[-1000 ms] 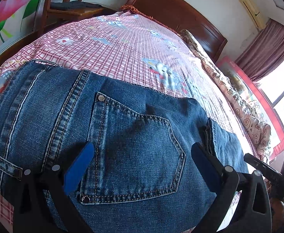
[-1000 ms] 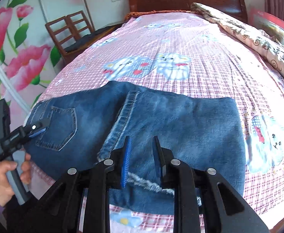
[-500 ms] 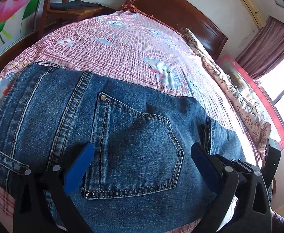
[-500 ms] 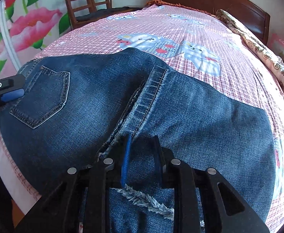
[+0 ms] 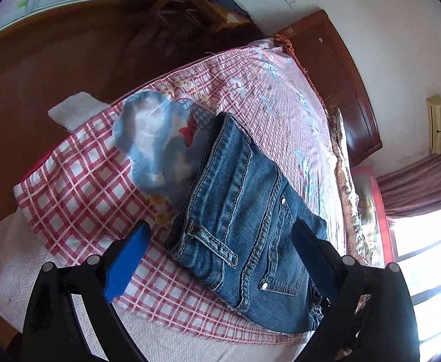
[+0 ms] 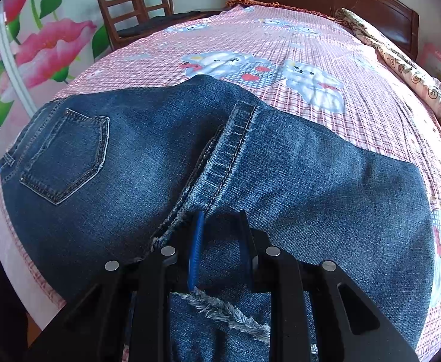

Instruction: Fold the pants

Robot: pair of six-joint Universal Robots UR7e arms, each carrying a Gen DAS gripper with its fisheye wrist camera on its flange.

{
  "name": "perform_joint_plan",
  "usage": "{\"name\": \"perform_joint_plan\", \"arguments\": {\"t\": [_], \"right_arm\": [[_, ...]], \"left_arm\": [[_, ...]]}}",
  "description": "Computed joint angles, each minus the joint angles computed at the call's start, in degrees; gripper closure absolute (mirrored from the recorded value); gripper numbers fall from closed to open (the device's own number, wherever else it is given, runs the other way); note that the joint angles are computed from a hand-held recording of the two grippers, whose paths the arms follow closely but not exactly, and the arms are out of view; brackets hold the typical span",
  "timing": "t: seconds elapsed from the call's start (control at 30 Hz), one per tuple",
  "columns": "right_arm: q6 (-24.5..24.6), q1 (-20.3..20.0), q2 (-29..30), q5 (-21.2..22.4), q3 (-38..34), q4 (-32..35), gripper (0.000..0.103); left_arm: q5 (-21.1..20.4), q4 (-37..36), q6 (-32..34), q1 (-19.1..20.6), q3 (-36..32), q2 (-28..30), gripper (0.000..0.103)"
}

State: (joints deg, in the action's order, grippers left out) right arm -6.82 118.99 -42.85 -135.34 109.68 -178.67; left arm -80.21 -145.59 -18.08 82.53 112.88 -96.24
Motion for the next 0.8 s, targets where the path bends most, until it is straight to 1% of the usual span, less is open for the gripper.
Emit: {"name": "perform_joint_plan", "arguments": {"t": [0.03, 0.1, 0.2, 0.27, 0.3, 0.33, 0.37, 0.4, 0.47, 0.5, 0.53, 0.6, 0.63, 0.67, 0.73, 0.8], "right_arm": [[-0.1, 0.0, -0.1, 0.0, -0.1, 0.4, 0.081], [-0.1, 0.0, -0.1, 0.0, -0.2, 0.7, 0.081], [0.0, 0.1, 0.1, -0.3, -0.3, 0.5, 0.081], [0.4, 0.1, 0.0, -0.1, -0.3, 0.7, 0.081], [0.3, 0.1, 0.0, -0.1, -0.3, 0.6, 0.081], [0.1, 0.1, 0.1, -0.2, -0.3, 0.5, 0.081], [0.0, 0.1, 0.1, -0.1, -0.3, 0.5, 0.081], [0.1, 0.0, 0.0, 0.0, -0.2, 0.5, 0.081], [0.2, 0.0, 0.0, 0.2, -0.1, 0.5, 0.081], [0.1, 0.0, 0.0, 0.1, -0.1, 0.5, 0.081], [0.2, 0.0, -0.1, 0.2, -0.1, 0.6, 0.081], [0.9, -0.1, -0.5, 0.7, -0.2, 1.4, 0.081], [1.0, -0.2, -0.6, 1.0, -0.1, 1.5, 0.081], [0.9, -0.2, -0.6, 1.1, -0.1, 1.3, 0.081], [0.5, -0.2, -0.5, 1.1, 0.2, 0.5, 0.081], [1.1, -0.2, -0.6, 1.1, 0.0, 1.0, 0.081]], "left_arm": [[-1.2, -1.1, -0.5, 0.4, 0.4, 0.1, 0.009], [-5.4, -1.8, -0.7, 1.8, 0.5, 0.9, 0.009], [-4.9, -1.7, 0.8, 1.5, 0.8, 1.4, 0.009], [-4.8, -1.9, 0.4, 1.4, 0.8, 1.9, 0.009], [-4.2, -1.8, 0.1, 1.2, 0.7, 2.1, 0.013], [-1.5, -0.6, -0.4, 0.2, 0.6, 2.0, 0.022], [1.6, 2.2, -1.0, -0.6, -0.2, 2.0, 0.063], [2.3, 4.9, -1.8, -0.4, -1.2, 2.5, 0.081], [-1.1, 5.5, -2.7, 1.2, -2.0, 3.1, 0.083], [-1.0, 6.3, -2.9, 1.2, -2.5, 3.4, 0.084], [0.6, 7.8, -3.2, 0.6, -3.1, 3.5, 0.084], [6.2, 11.8, -2.5, -1.9, -4.8, 3.6, 0.085], [8.2, 12.8, -2.5, -3.3, -5.2, 3.7, 0.085], [8.9, 13.2, -2.8, -4.1, -5.7, 3.7, 0.086], [8.9, 13.1, -4.0, -5.2, -6.4, 3.7, 0.087], [9.3, 12.5, -4.4, -6.7, -6.1, 2.7, 0.088]]}}
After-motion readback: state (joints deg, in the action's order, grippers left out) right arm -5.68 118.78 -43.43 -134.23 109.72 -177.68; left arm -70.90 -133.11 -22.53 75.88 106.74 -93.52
